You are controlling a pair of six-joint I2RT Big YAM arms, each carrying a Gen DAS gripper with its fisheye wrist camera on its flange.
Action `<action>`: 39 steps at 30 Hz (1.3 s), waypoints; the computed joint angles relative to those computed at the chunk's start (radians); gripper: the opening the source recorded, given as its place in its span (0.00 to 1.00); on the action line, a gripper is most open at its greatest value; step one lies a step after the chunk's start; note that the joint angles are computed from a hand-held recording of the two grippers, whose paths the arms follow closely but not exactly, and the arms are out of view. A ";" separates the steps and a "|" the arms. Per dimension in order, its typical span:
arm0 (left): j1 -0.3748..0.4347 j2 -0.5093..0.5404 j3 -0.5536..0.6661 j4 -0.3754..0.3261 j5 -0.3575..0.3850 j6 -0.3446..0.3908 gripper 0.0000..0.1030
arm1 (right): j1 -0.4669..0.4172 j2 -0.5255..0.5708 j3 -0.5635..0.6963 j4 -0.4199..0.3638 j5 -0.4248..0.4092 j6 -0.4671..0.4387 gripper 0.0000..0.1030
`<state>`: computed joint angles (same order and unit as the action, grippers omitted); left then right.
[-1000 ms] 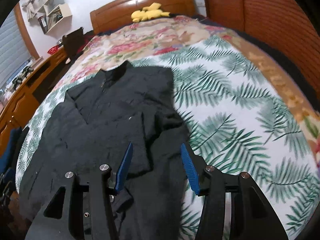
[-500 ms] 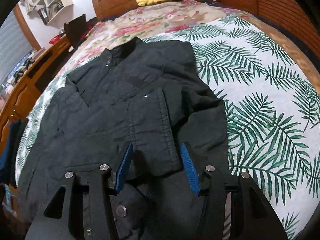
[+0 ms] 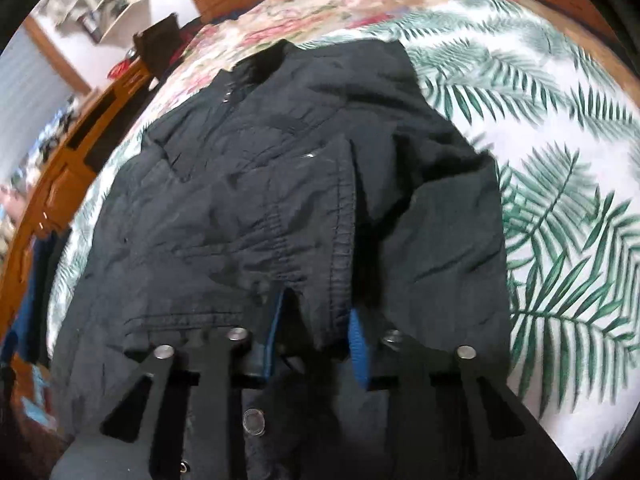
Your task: Fold large clothes
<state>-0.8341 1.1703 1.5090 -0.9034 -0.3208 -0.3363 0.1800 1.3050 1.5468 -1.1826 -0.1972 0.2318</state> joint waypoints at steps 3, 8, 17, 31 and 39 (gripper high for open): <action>0.007 -0.012 -0.007 -0.003 0.000 0.000 0.50 | 0.031 -0.022 0.027 0.013 0.026 -0.037 0.09; 0.018 -0.039 -0.021 -0.014 -0.012 -0.003 0.50 | 0.107 -0.040 0.099 0.028 0.058 -0.066 0.08; 0.069 -0.109 -0.063 -0.033 -0.029 -0.011 0.50 | 0.328 -0.031 0.221 0.011 0.100 -0.088 0.10; 0.096 -0.128 -0.073 -0.039 -0.021 -0.013 0.50 | 0.484 -0.102 0.121 0.017 0.226 -0.142 0.38; 0.085 -0.096 -0.068 -0.073 -0.017 0.000 0.50 | 0.435 -0.153 -0.071 0.049 0.284 -0.165 0.38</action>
